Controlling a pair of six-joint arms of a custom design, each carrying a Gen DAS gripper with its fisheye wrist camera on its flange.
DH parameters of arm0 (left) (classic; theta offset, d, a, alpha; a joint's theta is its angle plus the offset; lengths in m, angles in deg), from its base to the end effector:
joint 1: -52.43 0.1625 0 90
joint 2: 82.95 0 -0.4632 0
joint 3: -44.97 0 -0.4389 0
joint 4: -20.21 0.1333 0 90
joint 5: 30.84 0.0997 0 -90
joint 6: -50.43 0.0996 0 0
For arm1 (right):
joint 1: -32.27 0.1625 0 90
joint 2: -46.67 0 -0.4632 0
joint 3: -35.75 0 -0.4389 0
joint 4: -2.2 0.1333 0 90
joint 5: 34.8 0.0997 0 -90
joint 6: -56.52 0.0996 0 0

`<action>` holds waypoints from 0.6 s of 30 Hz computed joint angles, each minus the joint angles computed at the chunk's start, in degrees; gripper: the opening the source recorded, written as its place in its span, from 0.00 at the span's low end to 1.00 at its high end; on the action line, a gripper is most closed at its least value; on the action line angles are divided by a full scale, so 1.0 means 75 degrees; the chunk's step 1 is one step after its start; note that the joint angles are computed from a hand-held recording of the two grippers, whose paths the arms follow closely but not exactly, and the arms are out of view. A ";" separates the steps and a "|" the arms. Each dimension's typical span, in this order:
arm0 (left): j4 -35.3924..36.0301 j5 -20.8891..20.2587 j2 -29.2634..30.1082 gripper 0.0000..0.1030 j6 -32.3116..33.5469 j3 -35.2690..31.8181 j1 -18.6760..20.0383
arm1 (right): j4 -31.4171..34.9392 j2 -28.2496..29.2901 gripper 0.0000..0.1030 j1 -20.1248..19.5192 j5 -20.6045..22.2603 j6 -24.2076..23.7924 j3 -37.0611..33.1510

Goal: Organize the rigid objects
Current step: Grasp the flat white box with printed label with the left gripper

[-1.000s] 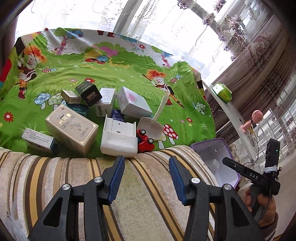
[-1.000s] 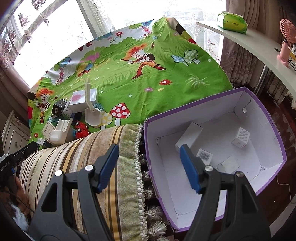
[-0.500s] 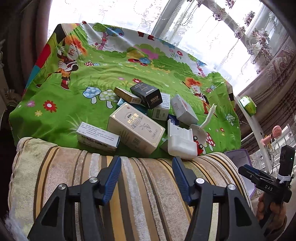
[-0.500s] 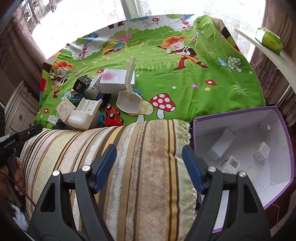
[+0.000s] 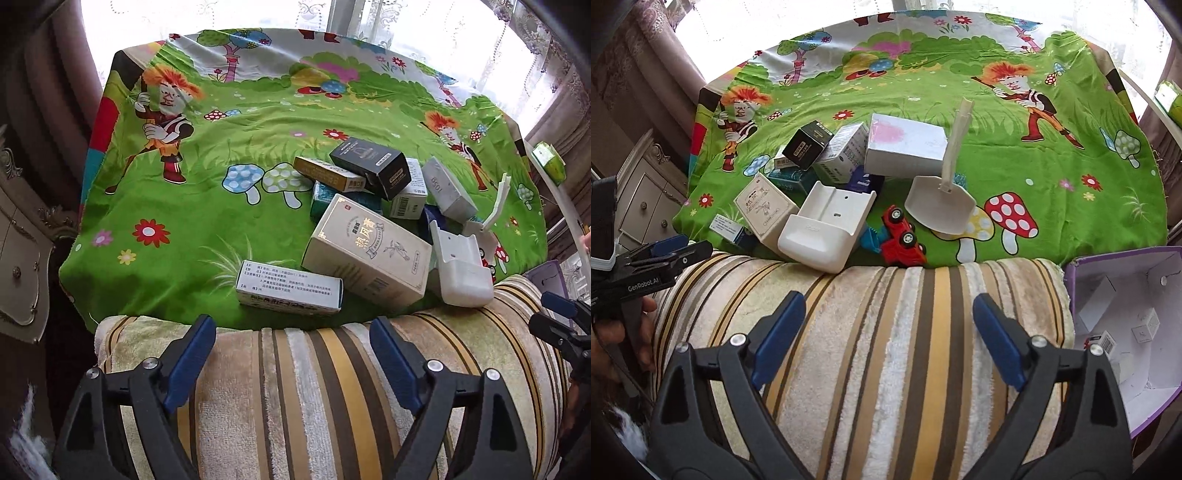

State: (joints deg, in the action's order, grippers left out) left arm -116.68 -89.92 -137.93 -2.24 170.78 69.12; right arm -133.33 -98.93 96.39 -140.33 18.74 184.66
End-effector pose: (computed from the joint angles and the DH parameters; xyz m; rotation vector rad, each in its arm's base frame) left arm -0.3938 -0.3107 0.0087 0.5938 2.4403 -0.3764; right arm 0.0111 -0.2214 0.3948 0.1262 -2.4596 0.6298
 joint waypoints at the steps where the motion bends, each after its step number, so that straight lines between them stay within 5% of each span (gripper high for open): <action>1: 0.0086 -0.0034 0.0055 0.86 0.0085 -0.0074 0.0076 | -0.0100 0.0181 0.92 0.0199 -0.0149 0.0201 0.0000; 8: 0.0494 -0.0136 0.0387 0.88 0.0396 -0.0453 0.0394 | -0.0677 0.1366 0.96 0.1256 -0.0887 0.1219 -0.0043; 18: 0.0728 -0.0259 0.0693 0.88 0.0689 -0.0758 0.0667 | -0.1354 0.2608 0.98 0.2049 -0.1668 0.2225 -0.0122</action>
State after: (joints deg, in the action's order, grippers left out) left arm -111.22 -91.86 -132.73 2.92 165.09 74.12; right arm -143.49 -79.37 111.75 -152.85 35.43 183.74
